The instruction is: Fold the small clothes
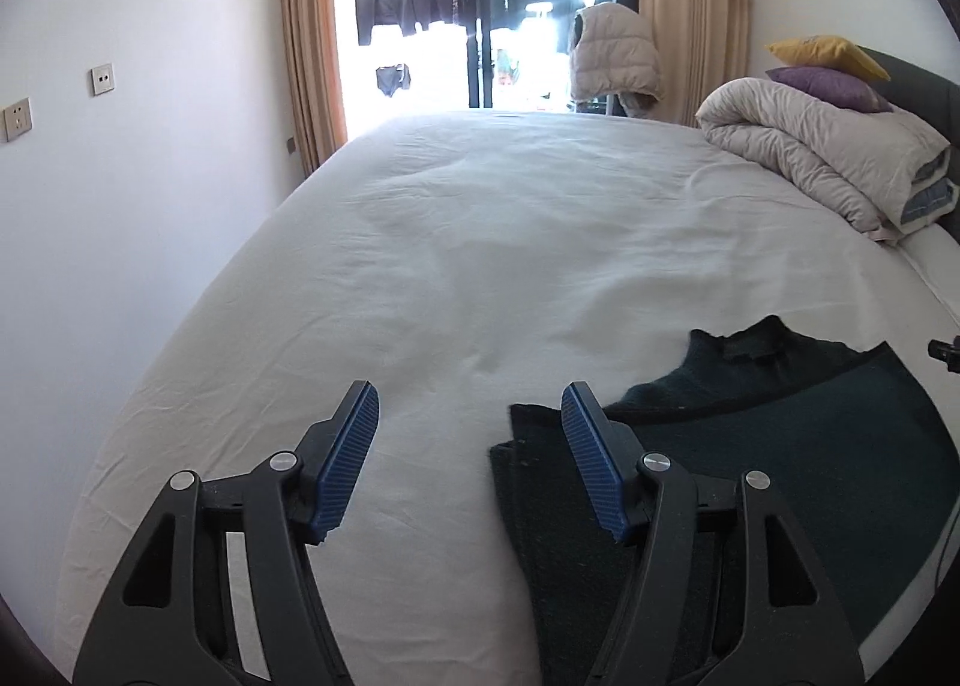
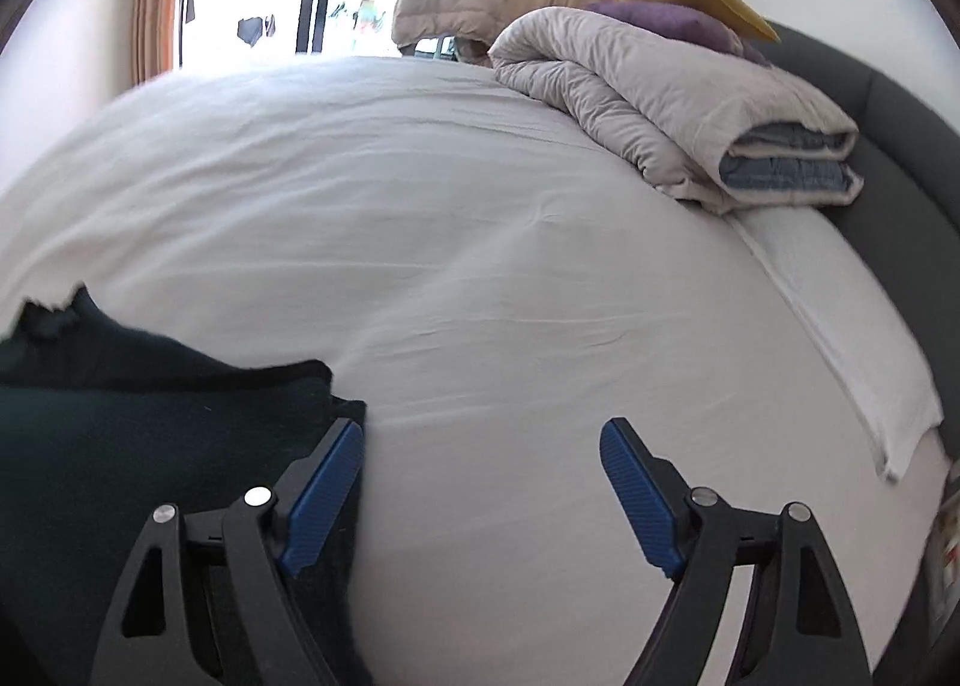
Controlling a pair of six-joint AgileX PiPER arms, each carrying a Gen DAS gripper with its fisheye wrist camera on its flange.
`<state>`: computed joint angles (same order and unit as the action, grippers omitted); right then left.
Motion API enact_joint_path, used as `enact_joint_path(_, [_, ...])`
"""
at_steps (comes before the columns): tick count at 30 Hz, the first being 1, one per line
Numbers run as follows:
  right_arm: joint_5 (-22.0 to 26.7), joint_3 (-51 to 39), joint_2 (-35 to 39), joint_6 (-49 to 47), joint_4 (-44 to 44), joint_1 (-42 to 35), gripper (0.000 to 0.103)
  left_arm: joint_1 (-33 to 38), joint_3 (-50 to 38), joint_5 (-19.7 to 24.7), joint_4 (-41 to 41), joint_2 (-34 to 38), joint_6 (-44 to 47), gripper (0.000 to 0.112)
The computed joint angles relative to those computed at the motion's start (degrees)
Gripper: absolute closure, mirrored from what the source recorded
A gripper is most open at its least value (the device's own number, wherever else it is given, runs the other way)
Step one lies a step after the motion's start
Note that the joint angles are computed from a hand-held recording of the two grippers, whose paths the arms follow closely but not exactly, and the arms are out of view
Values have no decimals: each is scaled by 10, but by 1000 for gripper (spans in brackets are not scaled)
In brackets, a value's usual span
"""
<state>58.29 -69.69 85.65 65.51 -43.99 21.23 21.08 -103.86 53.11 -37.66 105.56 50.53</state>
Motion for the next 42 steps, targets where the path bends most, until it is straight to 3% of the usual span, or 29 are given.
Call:
enact_joint_path(3, [-94,31,-29,-5,66,21,30,-21,74,18,-3,-47,29,50])
enact_joint_path(7, [-188,37,-5,-58,142,45,36,-82,191,-70,73,-97,32,50])
enact_joint_path(12, [-186,39,49,-46,148,57,40,-95,224,-110,115,-77,4,50])
enact_joint_path(13, [-209,59,40,-36,133,44,43,-96,223,-110,119,-75,1,50])
enact_joint_path(16, [-219,94,21,16,90,35,43,-98,206,-103,133,-57,-11,47])
enact_joint_path(17, [-224,101,16,18,85,33,45,-100,198,-103,145,-49,-27,42])
enact_joint_path(22, [-212,120,-2,53,66,23,68,-97,162,-83,164,-23,-77,31])
enact_joint_path(24, [-197,127,-19,85,69,16,86,-101,163,-88,169,-22,-79,31])
enact_joint_path(27, [-151,127,-49,172,22,53,86,-102,155,-85,171,-17,-84,31])
enact_joint_path(28, [-169,136,-67,194,7,66,83,-103,156,-86,171,-17,-84,31])
enact_joint_path(32, [-293,166,-104,246,-17,118,57,-97,158,-84,168,-21,-78,31])
enact_joint_path(34, [-362,175,-92,230,6,133,51,-98,159,-87,168,-21,-78,31])
enact_joint_path(36, [-407,177,-66,177,65,138,51,-99,159,-88,169,-21,-79,31])
enact_joint_path(38, [-403,179,-41,160,90,144,51,-99,159,-88,169,-21,-78,31])
enact_joint_path(40, [-440,217,-44,226,44,135,54,-98,158,-88,167,-20,-77,31])
enact_joint_path(42, [-460,257,-69,333,-47,124,69,-96,159,-89,162,-18,-72,31])
